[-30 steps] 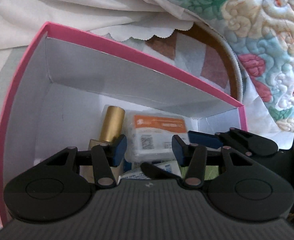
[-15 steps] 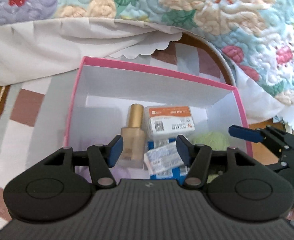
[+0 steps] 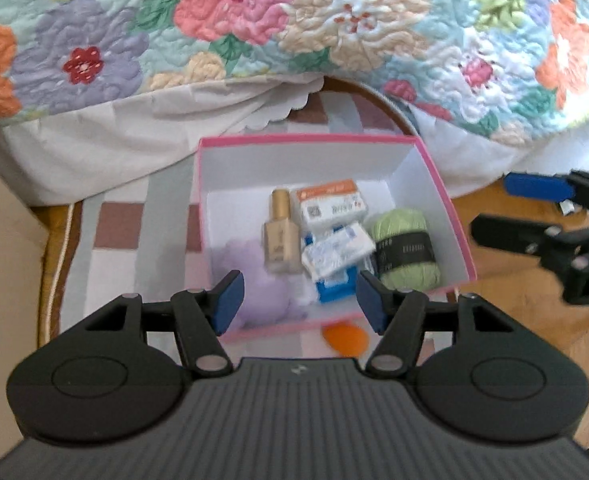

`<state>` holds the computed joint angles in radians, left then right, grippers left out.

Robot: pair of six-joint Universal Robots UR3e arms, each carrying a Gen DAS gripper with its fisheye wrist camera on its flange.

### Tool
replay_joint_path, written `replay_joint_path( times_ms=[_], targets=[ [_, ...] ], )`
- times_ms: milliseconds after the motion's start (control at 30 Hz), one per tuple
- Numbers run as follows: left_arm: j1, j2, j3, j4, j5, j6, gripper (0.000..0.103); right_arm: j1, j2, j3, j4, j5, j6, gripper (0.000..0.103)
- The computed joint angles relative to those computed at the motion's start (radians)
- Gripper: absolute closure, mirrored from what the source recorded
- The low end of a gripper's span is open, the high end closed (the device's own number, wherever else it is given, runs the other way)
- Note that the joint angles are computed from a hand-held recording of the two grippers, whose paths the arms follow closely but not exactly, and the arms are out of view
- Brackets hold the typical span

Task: Organize objects
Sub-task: 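Move the left tool out of the box down to the orange sponge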

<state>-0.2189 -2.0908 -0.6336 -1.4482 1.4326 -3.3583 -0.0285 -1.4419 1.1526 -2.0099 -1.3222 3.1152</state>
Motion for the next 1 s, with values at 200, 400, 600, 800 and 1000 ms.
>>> replay_joint_path(
  times_ms=[200,400,600,800,1000],
  targets=[
    [-0.012,0.177,-0.191,0.012,-0.007,0.010,0.042,0.032,-0.089,-0.004,0.097,-0.008,0.038,0.017],
    [-0.010,0.334,-0.380,0.050,-0.013,0.012,0.041,0.090,-0.197,0.090,0.095,-0.007,0.059,0.017],
    [0.005,0.455,-0.549,0.103,-0.041,0.012,0.041,0.136,-0.272,0.137,0.121,-0.010,0.164,0.017],
    [-0.006,0.524,-0.727,0.208,-0.060,-0.001,0.041,0.216,-0.323,0.234,0.089,-0.071,0.189,0.017],
    [0.001,0.534,-0.896,0.365,-0.112,-0.036,0.040,0.253,-0.360,0.389,0.002,-0.125,0.162,0.017]
  ],
)
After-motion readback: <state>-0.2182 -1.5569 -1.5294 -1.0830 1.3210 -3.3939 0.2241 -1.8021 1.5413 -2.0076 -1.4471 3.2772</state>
